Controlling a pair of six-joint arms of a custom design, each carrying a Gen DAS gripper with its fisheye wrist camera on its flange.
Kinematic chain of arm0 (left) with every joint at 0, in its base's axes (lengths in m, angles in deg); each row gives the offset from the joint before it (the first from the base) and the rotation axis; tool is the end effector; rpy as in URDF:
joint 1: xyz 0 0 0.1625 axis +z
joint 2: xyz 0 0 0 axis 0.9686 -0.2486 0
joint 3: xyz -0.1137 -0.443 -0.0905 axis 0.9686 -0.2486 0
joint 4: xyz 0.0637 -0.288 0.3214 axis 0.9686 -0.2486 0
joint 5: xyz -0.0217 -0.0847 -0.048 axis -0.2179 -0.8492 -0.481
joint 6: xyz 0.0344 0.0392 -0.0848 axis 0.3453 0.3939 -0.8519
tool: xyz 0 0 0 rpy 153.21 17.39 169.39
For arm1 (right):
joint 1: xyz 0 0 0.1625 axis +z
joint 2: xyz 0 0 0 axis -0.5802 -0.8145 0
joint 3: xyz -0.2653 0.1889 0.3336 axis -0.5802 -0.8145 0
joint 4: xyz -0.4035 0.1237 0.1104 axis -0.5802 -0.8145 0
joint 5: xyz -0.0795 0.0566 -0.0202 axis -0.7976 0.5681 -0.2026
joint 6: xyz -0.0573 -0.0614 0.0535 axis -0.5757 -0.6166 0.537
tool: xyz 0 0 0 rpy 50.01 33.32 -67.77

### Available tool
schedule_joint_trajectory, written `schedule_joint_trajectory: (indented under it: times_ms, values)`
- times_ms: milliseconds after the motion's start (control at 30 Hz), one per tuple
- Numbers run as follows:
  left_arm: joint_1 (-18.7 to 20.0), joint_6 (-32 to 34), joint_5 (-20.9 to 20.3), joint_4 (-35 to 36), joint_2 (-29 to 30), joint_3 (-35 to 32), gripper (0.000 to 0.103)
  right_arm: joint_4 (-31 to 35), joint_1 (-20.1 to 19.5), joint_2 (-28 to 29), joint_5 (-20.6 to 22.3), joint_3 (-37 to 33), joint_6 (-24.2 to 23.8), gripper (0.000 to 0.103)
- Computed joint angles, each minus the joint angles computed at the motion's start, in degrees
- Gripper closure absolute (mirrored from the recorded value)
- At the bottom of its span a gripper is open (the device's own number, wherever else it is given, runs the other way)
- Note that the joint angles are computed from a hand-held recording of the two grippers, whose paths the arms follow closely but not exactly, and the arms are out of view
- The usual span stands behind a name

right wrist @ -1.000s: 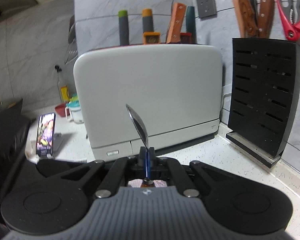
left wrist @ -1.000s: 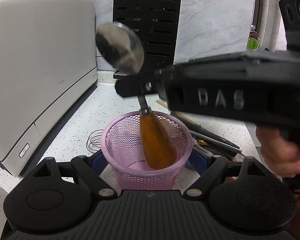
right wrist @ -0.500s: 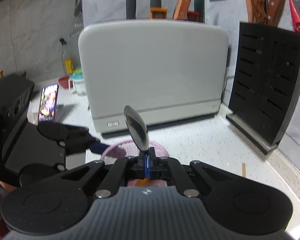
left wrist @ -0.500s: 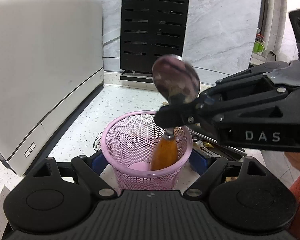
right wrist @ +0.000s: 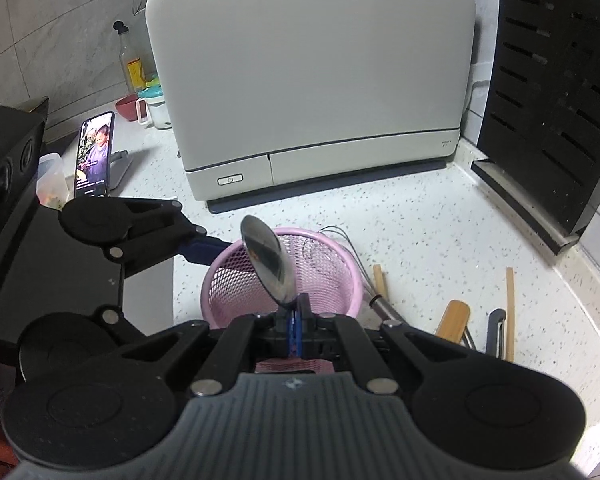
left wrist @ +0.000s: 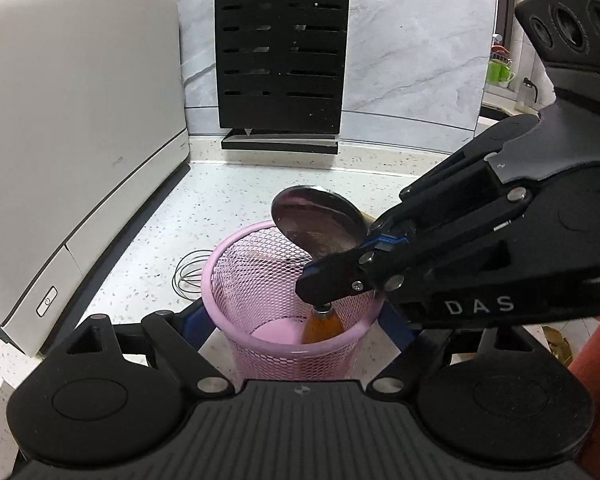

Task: Organize utensils
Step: 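Lower the spoon handle-first into the pink mesh cup and open the right tool, then move the right tool to the whisk and close on its handle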

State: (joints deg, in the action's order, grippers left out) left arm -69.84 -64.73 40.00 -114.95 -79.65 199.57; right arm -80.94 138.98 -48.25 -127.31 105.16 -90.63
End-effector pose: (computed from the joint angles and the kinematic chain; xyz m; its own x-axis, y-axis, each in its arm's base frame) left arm -0.3454 -0.2495 0.1034 -0.7118 0.0701 -0.6989 0.5717 0.6359 -0.5185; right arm 0.2159 -0.3571 0.2767 -0.3687 -0.9044 0.2150 -0.9294 0.3633 -0.0654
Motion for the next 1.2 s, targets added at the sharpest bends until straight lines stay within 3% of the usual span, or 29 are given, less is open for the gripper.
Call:
schedule_joint_trajectory:
  times_ms: [200,500,567,733,833,900,1033,1200]
  values:
    - [-0.05,1.87,-0.20,-0.72,0.02,0.13,0.000,1.17,-0.21,0.15,-0.13,-0.65,1.31,0.103]
    - [-2.07,-2.00,0.50,2.69,-1.09,0.43,0.000,1.51,-0.13,0.57,-0.18,-0.91,2.30,0.103]
    - [-2.23,-0.44,0.51,0.69,-1.03,0.86,0.007,1.38,-0.11,0.77,-0.32,-0.91,2.54,0.103]
    - [-2.21,-0.98,0.54,0.58,-0.83,0.70,0.010,1.60,-0.73,0.06,1.20,-1.54,3.52,0.095]
    - [-2.20,-1.93,0.64,1.24,-0.83,0.56,0.011,3.15,-1.39,-1.33,3.73,-2.59,4.52,0.071]
    - [-2.13,-3.35,0.96,2.82,-0.95,0.27,0.012,3.46,-1.41,-2.15,4.57,-3.23,5.94,0.063]
    - [-2.20,-6.32,1.40,6.09,-1.53,-0.09,0.013,3.12,-2.39,-3.96,7.35,-4.02,7.23,0.063]
    - [-2.06,-9.10,1.60,9.91,-1.94,-0.82,0.019,-2.90,-2.18,-3.30,4.23,-3.44,8.95,0.063]
